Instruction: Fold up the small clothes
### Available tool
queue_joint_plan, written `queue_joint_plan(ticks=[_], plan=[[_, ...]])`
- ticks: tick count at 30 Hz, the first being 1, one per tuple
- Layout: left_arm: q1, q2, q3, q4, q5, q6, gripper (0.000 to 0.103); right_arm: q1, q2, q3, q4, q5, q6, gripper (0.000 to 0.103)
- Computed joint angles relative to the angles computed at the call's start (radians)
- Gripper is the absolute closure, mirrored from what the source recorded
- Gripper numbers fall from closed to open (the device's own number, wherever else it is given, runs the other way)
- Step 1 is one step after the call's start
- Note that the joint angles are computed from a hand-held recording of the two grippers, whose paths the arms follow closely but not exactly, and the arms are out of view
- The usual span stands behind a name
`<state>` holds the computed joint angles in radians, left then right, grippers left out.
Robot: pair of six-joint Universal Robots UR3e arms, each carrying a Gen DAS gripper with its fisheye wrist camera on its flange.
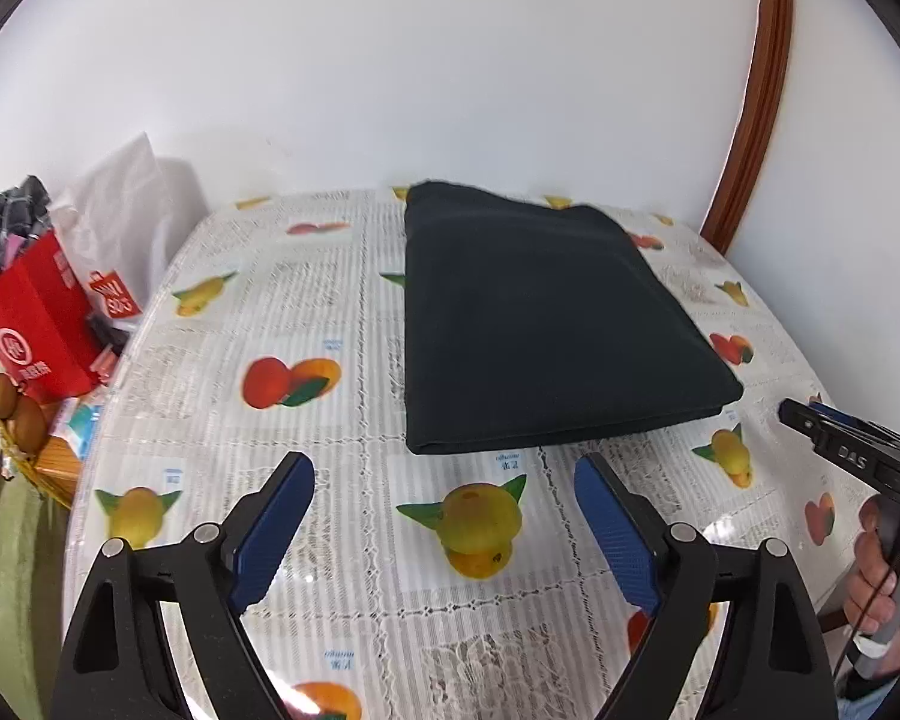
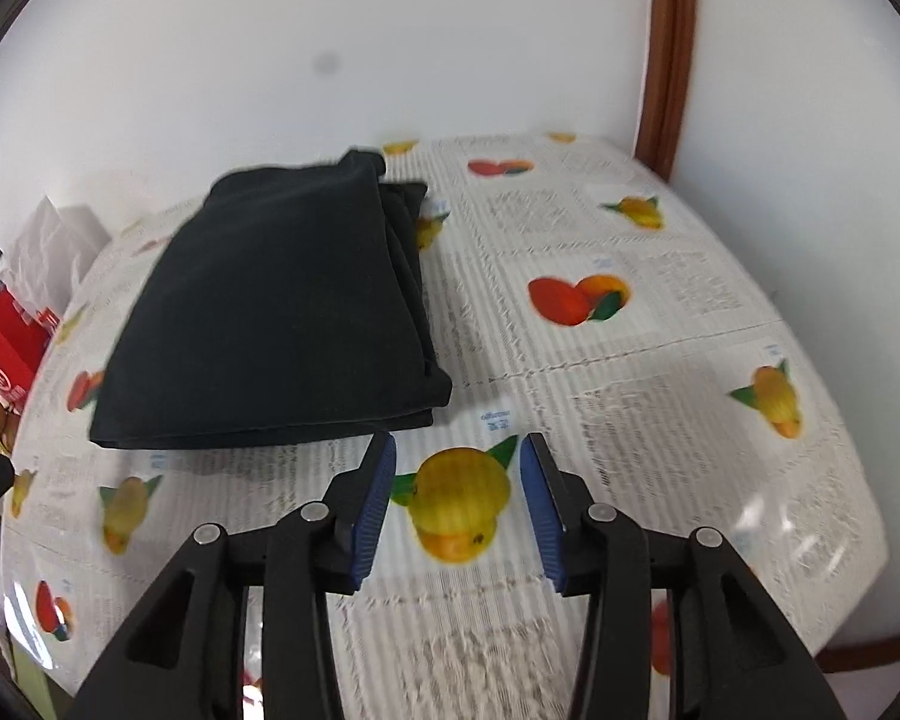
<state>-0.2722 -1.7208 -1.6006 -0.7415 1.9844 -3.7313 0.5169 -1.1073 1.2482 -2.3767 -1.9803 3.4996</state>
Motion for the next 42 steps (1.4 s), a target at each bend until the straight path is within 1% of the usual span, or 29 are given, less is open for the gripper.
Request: queue_joint_plan(ticks=[2,5,6,7,8,9,10,12,14,17,25,28,35,42], plan=[[-0.027,0.024,0.008,-0.024,0.035,-0.024,0.012,0.023,-0.042,0.016,0.016,-0.029,0.009,0.053],[-0.069,0.047,0.028,-0.062,0.087,-0.056,0.01,0.076,-0.1,0.038,0.033,-0.119,0.029,0.049],[-0.086,0.057,0.034,-0.075,0.107,-0.071,0.009,0.097,-0.123,0.052,0.034,-0.15,0.038,0.043],[-0.104,0.067,0.041,-0.087,0.124,-0.085,0.008,0.112,-0.144,0.066,0.033,-0.17,0.048,0.033],[-0.119,0.073,0.048,-0.099,0.137,-0.095,0.007,0.128,-0.168,0.088,0.023,-0.19,0.056,0.028],[-0.136,0.081,0.055,-0.113,0.153,-0.106,0.007,0.143,-0.196,0.119,0.0,-0.211,0.055,0.021],[-0.156,0.085,0.066,-0.13,0.173,-0.117,0.007,0.161,-0.211,0.132,0.0,-0.236,0.059,0.016],[-0.191,0.087,0.088,-0.159,0.207,-0.138,0.006,0.203,-0.233,0.135,0.048,-0.306,0.09,0.012],[-0.219,0.093,0.096,-0.167,0.232,-0.154,0.005,0.236,-0.249,0.134,0.085,-0.35,0.122,0.011],[-0.258,0.089,0.121,-0.197,0.27,-0.172,0.004,0.27,-0.27,0.138,0.11,-0.372,0.131,0.009],[-0.303,0.063,0.162,-0.254,0.319,-0.198,0.004,0.31,-0.276,0.137,0.131,-0.368,0.162,0.008],[-0.299,0.073,0.145,-0.246,0.316,-0.205,0.004,0.314,-0.262,0.112,0.18,-0.367,0.186,0.008],[-0.292,0.088,0.122,-0.253,0.31,-0.222,0.004,0.316,-0.259,0.128,0.183,-0.357,0.197,0.008],[-0.296,0.09,0.12,-0.264,0.313,-0.228,0.004,0.322,-0.254,0.126,0.197,-0.37,0.205,0.008]])
